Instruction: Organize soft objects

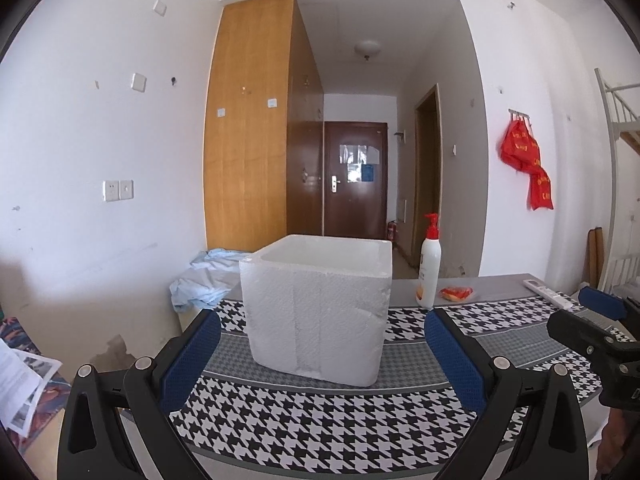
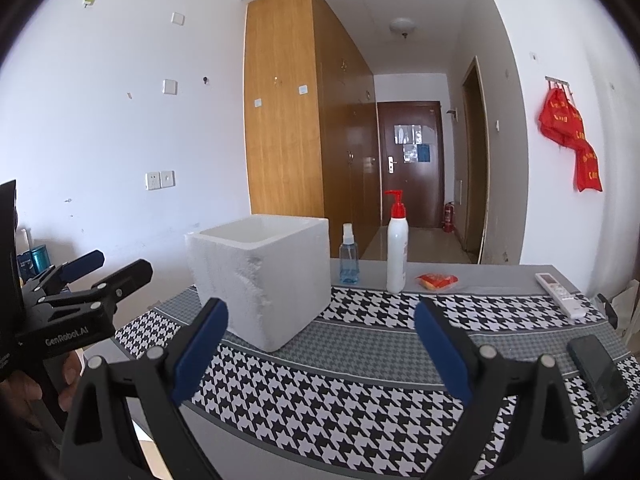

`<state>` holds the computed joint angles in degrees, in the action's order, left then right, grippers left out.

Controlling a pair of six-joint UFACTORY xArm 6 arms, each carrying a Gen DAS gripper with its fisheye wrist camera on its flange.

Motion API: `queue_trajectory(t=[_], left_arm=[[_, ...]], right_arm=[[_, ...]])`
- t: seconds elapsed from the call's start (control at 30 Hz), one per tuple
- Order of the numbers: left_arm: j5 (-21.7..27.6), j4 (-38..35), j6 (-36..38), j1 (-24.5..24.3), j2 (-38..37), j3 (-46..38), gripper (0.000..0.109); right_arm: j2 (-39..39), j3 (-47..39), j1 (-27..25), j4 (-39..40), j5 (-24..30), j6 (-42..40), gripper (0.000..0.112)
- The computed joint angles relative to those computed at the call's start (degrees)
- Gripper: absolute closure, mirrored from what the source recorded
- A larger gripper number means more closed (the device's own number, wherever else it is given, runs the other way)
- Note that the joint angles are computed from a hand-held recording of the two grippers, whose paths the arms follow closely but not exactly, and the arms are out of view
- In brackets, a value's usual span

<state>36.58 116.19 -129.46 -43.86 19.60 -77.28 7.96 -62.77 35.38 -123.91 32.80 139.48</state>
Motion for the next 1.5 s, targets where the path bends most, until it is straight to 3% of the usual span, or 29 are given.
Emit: queue_trajectory(t=[1.5], left_arm=[[7.89, 0.48, -2.40, -3.51, -4.20, 8.20, 0.007]], right_arm=[[-1.67, 5.45, 5.33, 3.06, 9.66, 0.61, 0.016]])
